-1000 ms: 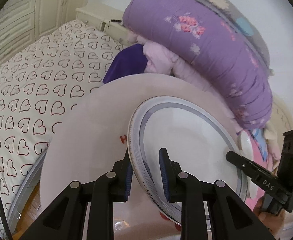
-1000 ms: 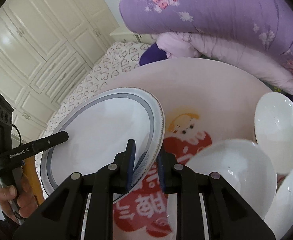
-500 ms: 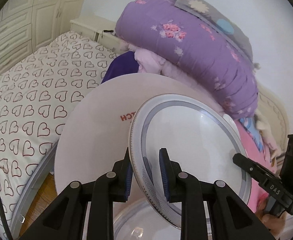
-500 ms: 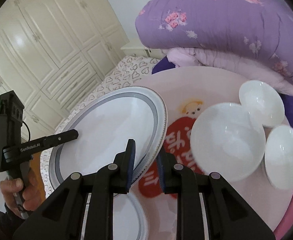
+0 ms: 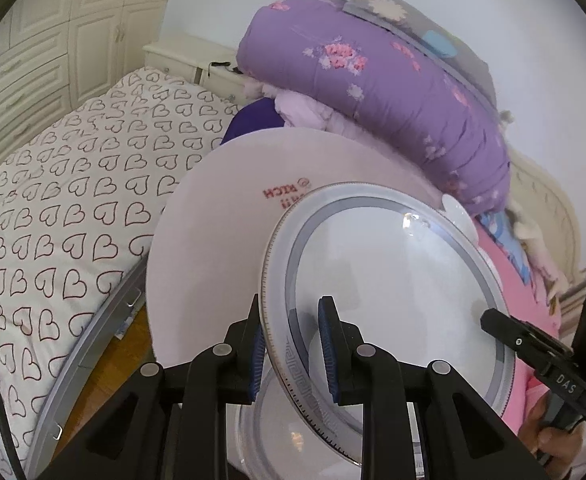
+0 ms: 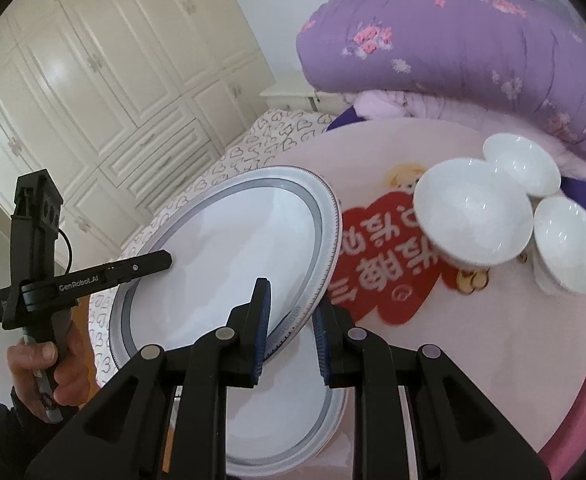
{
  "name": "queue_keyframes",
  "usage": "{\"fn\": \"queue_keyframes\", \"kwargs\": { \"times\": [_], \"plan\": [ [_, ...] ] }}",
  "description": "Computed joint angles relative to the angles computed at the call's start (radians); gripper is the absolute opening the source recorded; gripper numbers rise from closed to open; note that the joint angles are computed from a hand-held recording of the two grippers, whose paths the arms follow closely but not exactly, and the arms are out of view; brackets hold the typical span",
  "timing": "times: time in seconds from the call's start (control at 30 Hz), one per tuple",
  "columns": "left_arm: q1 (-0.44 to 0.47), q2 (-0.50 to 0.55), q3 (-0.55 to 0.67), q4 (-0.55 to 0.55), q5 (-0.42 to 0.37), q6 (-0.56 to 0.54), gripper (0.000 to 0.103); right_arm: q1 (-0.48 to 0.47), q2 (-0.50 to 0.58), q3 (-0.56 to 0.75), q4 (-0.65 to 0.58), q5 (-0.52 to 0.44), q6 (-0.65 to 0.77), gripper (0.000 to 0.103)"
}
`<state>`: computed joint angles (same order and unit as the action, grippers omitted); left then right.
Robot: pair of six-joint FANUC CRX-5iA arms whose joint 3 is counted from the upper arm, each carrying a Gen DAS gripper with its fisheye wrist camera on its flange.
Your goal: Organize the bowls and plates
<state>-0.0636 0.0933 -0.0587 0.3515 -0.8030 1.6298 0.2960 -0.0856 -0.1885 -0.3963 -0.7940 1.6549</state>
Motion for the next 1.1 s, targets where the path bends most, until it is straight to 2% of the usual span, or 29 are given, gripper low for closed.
{"fn": "queue_keyframes", "kwargs": {
  "times": [0.27,0.53,0.67,0.87,1.1],
  "plan": [
    [-0.012,-0.033,-0.029,-0.040,-0.032,0.016,0.020,0.028,-0.033,-0.056,0.016,-0.012,-0.016,0.021],
    [-0.036,-0.005,-0.003,-0.084,-0.061,0.064,0.020,0.029,-0.049,-0.102,-0.007,-0.039,-0.009,0.021],
    [-0.035,0.006,-0.006,-0.073,-0.069,0.065,0.020,0.021,-0.055,-0.121,-0.029,-0.048,0.003,0.021],
    [-0.065,0.021,0.024,-0.142,-0.090,0.102,0.020,0.010,-0.058,-0.142,-0.052,-0.061,0.012,0.021],
    [-0.102,0.032,0.030,-0.215,-0.081,0.156,0.020,0.005,-0.039,-0.150,-0.058,-0.073,0.017,0.022]
  ]
}}
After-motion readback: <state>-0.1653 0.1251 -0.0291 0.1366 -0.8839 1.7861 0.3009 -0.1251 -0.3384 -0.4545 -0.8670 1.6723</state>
